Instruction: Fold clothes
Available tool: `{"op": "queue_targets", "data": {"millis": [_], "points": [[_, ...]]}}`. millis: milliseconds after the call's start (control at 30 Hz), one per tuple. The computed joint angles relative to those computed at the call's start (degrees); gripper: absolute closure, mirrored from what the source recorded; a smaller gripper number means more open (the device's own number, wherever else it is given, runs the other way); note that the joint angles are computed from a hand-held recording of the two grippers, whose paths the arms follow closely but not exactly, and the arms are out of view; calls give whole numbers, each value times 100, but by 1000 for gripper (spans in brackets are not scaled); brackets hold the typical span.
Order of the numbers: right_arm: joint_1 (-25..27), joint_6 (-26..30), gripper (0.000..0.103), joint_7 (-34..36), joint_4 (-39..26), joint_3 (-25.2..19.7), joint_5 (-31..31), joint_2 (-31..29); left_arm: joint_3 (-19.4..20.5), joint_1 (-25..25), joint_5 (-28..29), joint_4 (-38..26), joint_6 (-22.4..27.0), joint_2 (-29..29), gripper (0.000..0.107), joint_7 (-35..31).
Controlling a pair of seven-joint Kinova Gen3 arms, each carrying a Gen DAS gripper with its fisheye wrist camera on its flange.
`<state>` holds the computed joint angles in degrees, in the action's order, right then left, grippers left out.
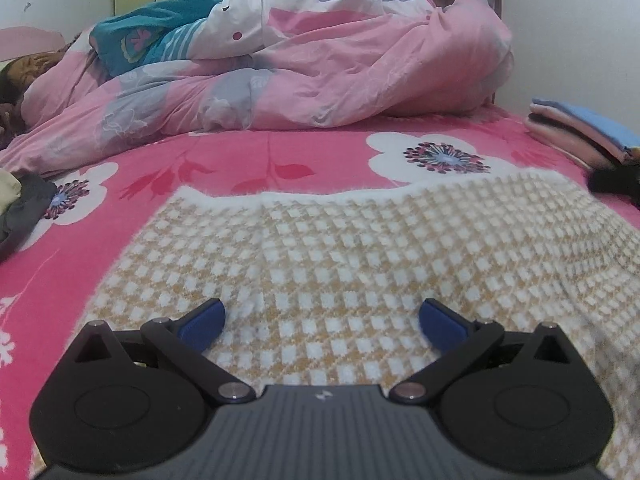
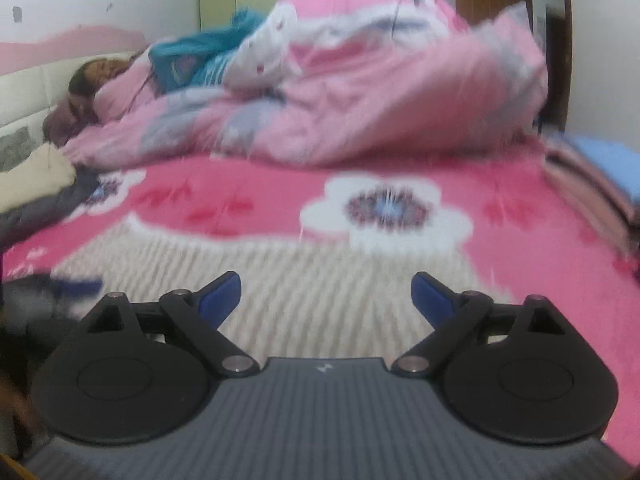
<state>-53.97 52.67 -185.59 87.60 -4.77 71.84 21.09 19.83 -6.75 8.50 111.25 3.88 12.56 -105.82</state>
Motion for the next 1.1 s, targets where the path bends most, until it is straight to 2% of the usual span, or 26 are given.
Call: {"op": "queue_targets", "data": {"millis": [100,200,267,333,400,467,500,567,633,700,767,833,900,1033,1100], "points": [[518,-399,6,426,-341,-105,-408,309,-23,49,-27,66,-80,-5,5,50],[1314,-1098,1,183,-154,-579,-563,565,-219,249,-129,58,-75,-15,5,146],[1747,-1564,1,-283,176,-871,-349,348,-6,35,-149,7,57,-30,5,76],[1762,-1751,1,-575,355,-840,-67,294,405,-396,4,-112,336,-34,5,-228],[1405,-1701,1,-675,370,-478,5,317,454,-502,137,-304,680,-83,5,-493],[1282,-1732,1,-739,375,-329,7,327,404,-471,447,-412,682,-137,5,-770],[1267,-1739,1,-767,388,-309,29,326,269,-340,518,-461,657,-167,5,-798],[1425,-1651,1,-845,395,-541,163,341,-202,163,396,-652,650,-141,5,-574],[1492,-1569,1,-905,395,-672,254,354,-677,694,8,-1017,873,82,5,-110],[1462,-1532,1,-926,399,-661,274,354,-948,984,-146,-1427,1227,505,5,79],[1330,-1514,1,-852,366,-511,185,367,-834,850,71,-1487,1209,742,5,28],[1340,-1441,1,-636,280,-539,34,375,-481,489,375,-1360,1035,739,5,-319],[1490,-1198,1,-186,50,-770,-281,380,-466,475,465,-1300,947,727,5,-437],[908,-333,1,10,-440,-313,-200,462,-511,523,509,-1257,866,723,5,-448],[1011,-72,1,398,-760,-392,-391,670,-497,514,524,-1221,832,703,5,-454]]}}
